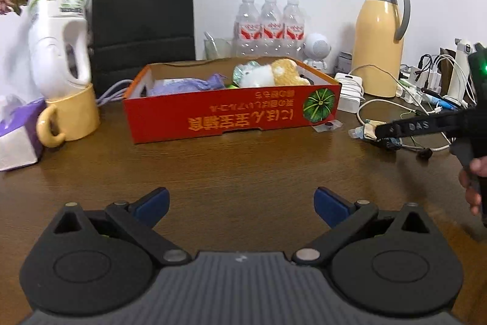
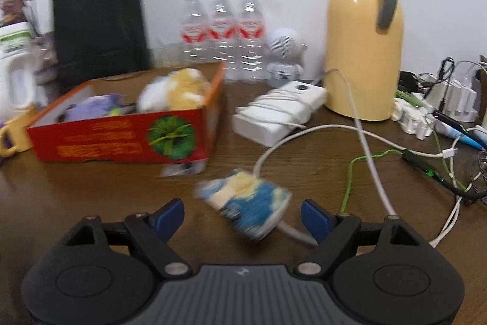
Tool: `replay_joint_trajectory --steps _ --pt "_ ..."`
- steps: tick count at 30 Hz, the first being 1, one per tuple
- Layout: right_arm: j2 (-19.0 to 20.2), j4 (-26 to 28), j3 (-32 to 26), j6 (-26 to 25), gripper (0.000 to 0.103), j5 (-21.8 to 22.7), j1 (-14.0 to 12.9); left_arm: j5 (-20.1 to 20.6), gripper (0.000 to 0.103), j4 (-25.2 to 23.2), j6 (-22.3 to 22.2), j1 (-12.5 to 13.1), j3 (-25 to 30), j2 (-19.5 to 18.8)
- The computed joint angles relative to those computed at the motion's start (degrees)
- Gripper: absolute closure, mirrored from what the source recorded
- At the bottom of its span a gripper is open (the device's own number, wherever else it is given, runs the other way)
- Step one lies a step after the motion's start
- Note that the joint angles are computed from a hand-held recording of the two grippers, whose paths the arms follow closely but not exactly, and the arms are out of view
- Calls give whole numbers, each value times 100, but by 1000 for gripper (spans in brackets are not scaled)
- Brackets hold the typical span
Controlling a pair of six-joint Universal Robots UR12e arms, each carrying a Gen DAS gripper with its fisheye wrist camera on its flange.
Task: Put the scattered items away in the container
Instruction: 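Grasp the blue-and-white packet with the right tool, then lift and carry the packet with the right tool over the box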
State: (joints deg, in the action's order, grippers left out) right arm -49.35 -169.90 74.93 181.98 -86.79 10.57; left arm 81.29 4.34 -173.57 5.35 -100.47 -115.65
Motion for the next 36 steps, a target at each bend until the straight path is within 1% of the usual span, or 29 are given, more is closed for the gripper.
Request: replay_joint_trajectory --steps 1,2,3,4,5,6,8,9,11,12,14,15,18,21,24,26,27,28,29,30,31,32,33,34,35,36 --pt "47 108 -89 -4 21 -24 -7 -32 0 -7 60 -16 75 -45" --pt "95 308 -198 -52 25 -65 -4 -59 0 27 108 -34 142 -93" --pt "143 464 -297 -108 33 -65 -10 -106 0 83 150 -56 222 -151" --pt "183 592 -375 -139 38 -2 -27 -187 0 137 182 -76 316 -220" --pt "211 717 -437 -112 51 116 -48 -287 0 152 206 -88 409 -280" --pt "235 771 -477 -85 56 215 -70 -427 0 139 248 -99 508 -342" --pt "276 635 -490 -158 59 281 -82 -710 2 -1 412 -141 755 -482" --pt "288 585 -486 -185 67 345 -93 -788 2 -100 500 -176 882 -554" --pt "308 350 -437 -98 84 438 -120 -831 8 -362 646 -263 1143 -696" --pt "305 284 -413 -53 86 445 -130 -803 10 -488 669 -313 1278 -774" --pt "272 -14 -311 115 88 528 -167 -620 18 -781 552 -432 1589 -943" --pt "247 -191 -249 186 88 605 -191 -539 20 -855 450 -480 1723 -1026" --pt "171 -569 -101 303 88 738 -231 -308 22 -1046 221 -608 2099 -1268" --pt "112 -595 -25 296 88 1001 -265 -178 24 -1391 -52 -677 2409 -1438" --pt "89 -675 6 339 88 1122 -279 151 25 -1773 -415 -766 2680 -1575" --pt "80 -757 29 451 88 1168 -296 332 25 -1880 -642 -814 2789 -1647" --pt "79 -793 37 481 88 1162 -302 486 28 -1906 -689 -847 2830 -1681" --pt "79 -818 43 512 88 1145 -307 640 37 -1893 -700 -878 2856 -1710" --pt "78 -821 51 586 88 1119 -312 807 48 -1761 -671 -911 2855 -1736" --pt "74 -795 51 653 88 1151 -325 939 56 -1742 -671 -933 2857 -1743" --pt "72 -763 48 715 88 1221 -341 969 62 -1673 -708 -931 2834 -1739" --pt "72 -766 47 771 88 1268 -349 893 68 -1659 -793 -908 2809 -1724" --pt "68 -776 55 795 88 1307 -355 875 71 -1645 -829 -897 2790 -1711" --pt "57 -787 71 800 88 1326 -357 893 77 -1599 -827 -893 2767 -1699" --pt "49 -823 87 788 88 1327 -349 833 90 -1546 -812 -877 2738 -1685" --pt "46 -853 94 756 88 1343 -346 818 92 -1511 -794 -869 2703 -1662"
